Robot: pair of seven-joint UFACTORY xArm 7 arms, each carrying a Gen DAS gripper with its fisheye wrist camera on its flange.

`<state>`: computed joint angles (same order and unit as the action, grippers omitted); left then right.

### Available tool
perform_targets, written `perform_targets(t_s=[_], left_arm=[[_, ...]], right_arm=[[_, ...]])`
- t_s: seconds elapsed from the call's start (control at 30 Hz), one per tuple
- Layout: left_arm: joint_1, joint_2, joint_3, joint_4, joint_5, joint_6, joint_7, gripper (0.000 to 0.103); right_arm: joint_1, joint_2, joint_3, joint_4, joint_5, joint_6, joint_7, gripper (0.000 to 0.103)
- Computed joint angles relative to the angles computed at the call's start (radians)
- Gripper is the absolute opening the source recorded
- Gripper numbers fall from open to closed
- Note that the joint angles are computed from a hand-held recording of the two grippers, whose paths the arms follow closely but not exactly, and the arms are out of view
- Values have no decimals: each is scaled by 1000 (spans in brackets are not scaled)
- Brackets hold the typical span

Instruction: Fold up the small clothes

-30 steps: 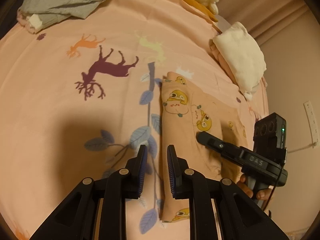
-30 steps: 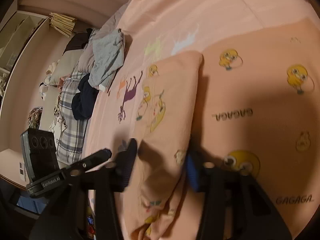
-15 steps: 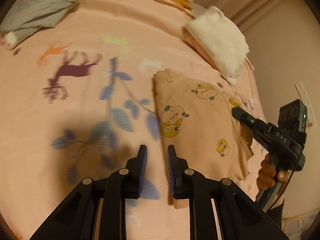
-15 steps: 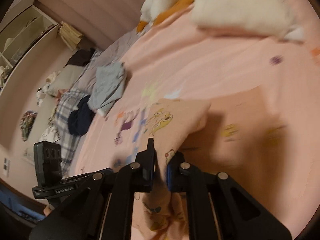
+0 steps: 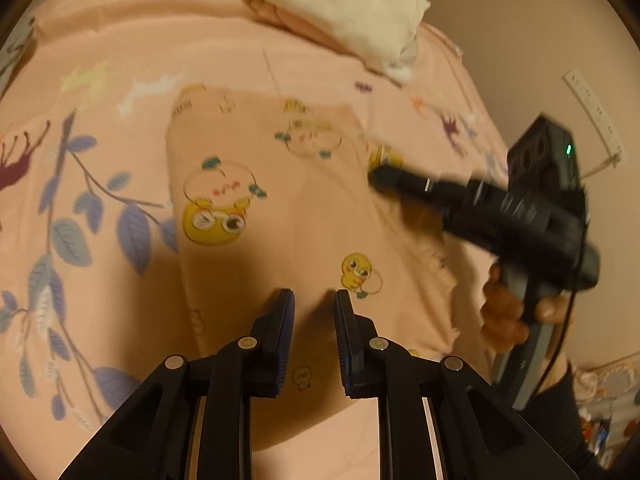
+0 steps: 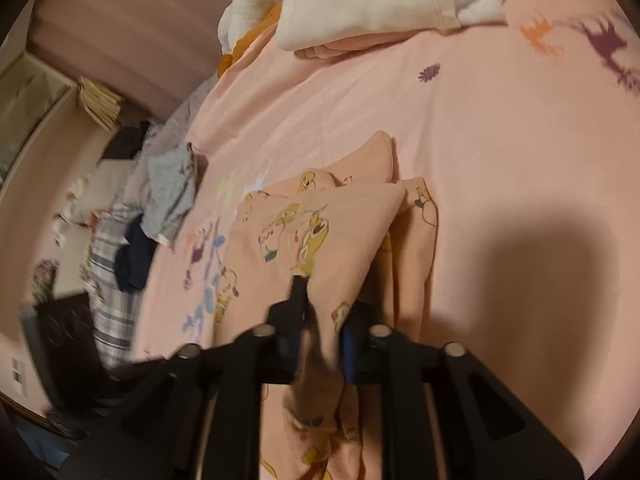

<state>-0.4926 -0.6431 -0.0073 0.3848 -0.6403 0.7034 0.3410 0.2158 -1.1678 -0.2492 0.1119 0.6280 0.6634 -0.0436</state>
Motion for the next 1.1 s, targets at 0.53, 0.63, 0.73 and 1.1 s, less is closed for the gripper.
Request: perform_targets(t_s=[0.53, 0.63, 0.73, 1.1], left_arm=[[-5, 13, 15, -7, -23, -2, 25, 16], [1, 9, 18, -10, -25, 3, 36, 16], [7, -5, 8, -19, -16, 0, 37, 16], [-43, -120, -39, -117, 78, -84, -31, 16]], right_arm=[[52, 106, -25, 112, 153, -221, -114, 40], [-40, 7, 60, 98, -13, -90, -57, 38], [-50, -117, 131, 83, -144, 79, -32, 22], [69, -410, 341, 10, -366, 476, 32, 15]])
